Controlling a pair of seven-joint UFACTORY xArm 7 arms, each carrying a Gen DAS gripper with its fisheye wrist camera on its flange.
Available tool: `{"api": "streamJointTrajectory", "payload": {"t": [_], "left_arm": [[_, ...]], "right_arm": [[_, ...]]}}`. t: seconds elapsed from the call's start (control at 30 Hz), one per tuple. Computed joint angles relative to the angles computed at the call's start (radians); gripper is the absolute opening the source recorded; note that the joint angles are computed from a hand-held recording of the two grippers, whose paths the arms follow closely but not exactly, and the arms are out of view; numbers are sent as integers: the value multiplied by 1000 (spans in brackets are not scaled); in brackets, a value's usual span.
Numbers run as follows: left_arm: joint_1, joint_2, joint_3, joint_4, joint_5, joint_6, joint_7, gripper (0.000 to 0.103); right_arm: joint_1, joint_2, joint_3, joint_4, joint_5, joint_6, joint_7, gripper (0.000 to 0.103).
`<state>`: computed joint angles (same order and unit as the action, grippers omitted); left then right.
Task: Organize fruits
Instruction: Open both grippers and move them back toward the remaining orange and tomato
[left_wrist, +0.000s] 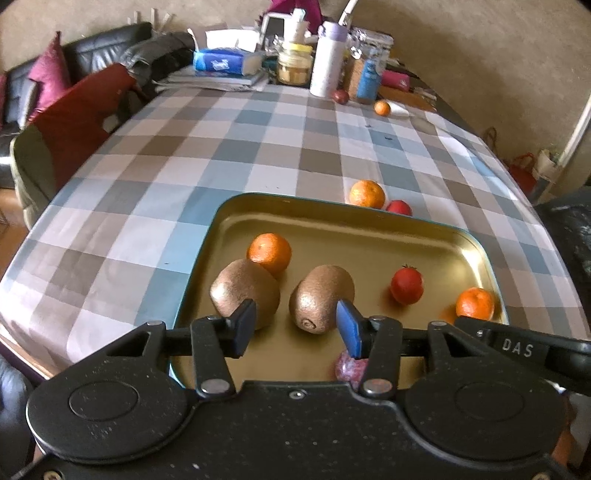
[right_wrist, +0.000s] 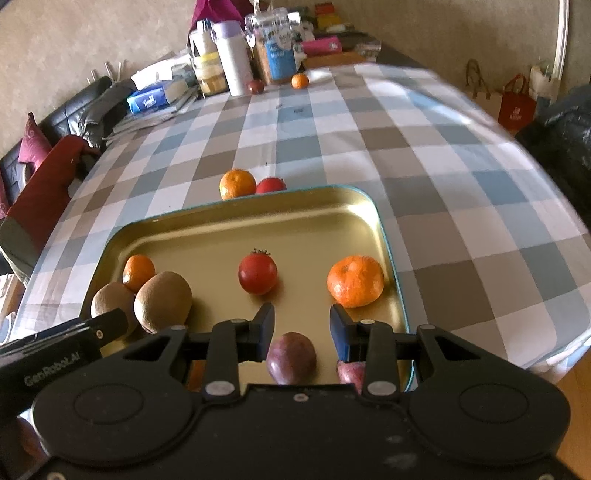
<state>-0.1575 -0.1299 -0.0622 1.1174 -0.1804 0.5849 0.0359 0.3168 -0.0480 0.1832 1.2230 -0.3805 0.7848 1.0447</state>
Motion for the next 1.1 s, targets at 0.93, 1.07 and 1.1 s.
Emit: {"api": "streamJointTrajectory", "payload": {"t": [0.93, 1.07, 1.1], "left_arm": [[4, 432, 4, 698, 135, 462, -81, 56], [-26, 438, 13, 644, 229, 316, -109, 56], [-30, 445, 14, 640, 243, 294, -113, 56]], "right_arm": [[-36, 392, -99, 647, 339, 475, -354, 36], [-32, 418, -113, 650, 304, 423, -390, 36], [-32, 419, -119, 641, 297, 398, -380, 36]]}}
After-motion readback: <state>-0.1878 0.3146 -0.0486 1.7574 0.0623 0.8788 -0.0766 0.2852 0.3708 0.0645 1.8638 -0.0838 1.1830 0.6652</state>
